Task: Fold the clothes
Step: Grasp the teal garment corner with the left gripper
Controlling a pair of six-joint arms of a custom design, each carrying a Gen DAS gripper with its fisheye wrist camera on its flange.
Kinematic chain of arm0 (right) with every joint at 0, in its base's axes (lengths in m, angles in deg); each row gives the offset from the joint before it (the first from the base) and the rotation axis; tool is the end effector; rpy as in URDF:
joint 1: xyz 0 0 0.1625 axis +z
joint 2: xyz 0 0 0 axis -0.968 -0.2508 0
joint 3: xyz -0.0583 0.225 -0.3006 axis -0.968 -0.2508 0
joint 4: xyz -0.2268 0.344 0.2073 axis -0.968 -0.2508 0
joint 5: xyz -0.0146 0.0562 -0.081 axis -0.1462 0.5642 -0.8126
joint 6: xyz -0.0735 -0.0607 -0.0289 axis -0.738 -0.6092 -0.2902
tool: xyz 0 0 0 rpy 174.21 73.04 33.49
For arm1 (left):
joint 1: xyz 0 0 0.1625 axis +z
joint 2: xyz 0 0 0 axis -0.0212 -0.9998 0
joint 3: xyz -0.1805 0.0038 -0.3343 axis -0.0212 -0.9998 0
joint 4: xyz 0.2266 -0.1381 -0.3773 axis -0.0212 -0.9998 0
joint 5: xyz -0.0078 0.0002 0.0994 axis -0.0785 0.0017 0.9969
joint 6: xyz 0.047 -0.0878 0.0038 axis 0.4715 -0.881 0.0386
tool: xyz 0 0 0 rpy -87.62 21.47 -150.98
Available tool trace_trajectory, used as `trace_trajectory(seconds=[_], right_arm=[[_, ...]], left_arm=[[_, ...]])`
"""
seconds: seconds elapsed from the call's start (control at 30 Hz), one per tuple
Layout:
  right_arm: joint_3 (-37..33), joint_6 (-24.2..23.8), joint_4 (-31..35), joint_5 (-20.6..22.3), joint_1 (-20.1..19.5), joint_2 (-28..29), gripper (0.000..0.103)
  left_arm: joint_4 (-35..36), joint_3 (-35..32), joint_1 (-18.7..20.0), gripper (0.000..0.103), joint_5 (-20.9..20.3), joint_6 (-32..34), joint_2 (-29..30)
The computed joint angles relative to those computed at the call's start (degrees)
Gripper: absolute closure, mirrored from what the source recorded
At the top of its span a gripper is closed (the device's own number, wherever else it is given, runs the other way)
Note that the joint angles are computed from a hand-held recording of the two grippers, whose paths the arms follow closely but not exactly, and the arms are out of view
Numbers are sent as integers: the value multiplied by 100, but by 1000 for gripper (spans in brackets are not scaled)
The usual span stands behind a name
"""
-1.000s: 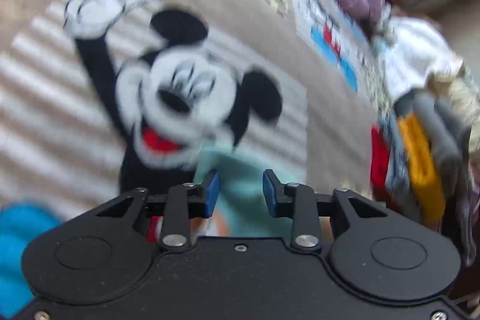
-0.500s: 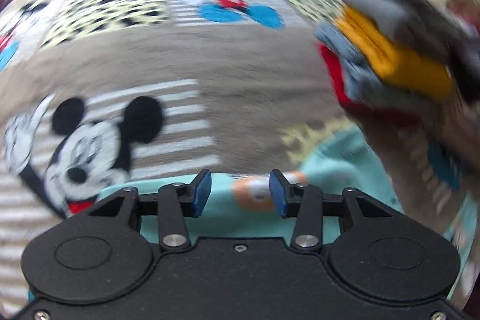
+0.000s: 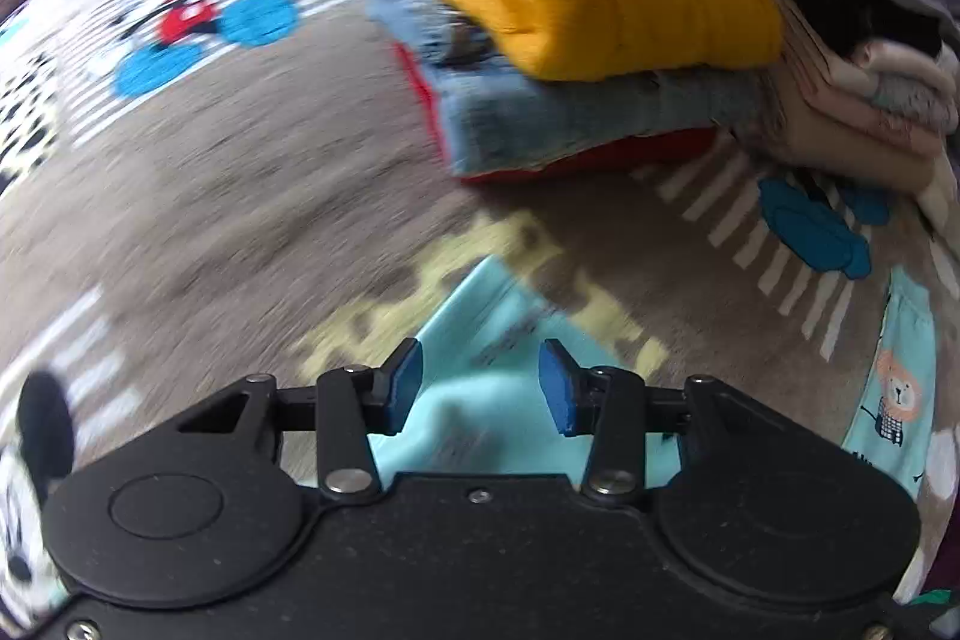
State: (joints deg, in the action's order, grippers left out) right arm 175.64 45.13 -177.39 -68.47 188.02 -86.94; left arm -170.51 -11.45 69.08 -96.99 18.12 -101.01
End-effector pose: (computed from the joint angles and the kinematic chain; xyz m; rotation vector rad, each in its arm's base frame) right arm 0.3653 -0.5700 -0.0317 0.7852 -2.8128 0.9186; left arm -0.1586 -0.8446 0.2592 1.2859 2.4114 -0.1369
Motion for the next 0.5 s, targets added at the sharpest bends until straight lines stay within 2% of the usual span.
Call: trace_trajectory(seconds=[0.1,0.13,0.17,0.27,0.37,0.4,0.5], right_arm=[[-53,1,142,-24,-12,43,58],[-57,-3,156,-6,-21,51,57],[-51,12,157,29,-38,48,57],[-35,81,148,136,-91,47,56],[-3,139,139,180,-113,21,56],[-5,140,140,172,-107,23,55],[-24,124,133,159,-102,49,55]], left_arm=[[-184,52,-29,65,123,204,100],[-248,69,-38,75,164,270,133],[-396,218,-64,101,259,431,81],[-790,732,-98,103,-165,858,-308],[-1890,1442,-190,103,-288,1076,-784],[-2048,1513,-176,103,-472,1004,-852],[-1918,1311,-188,102,-248,942,-662]])
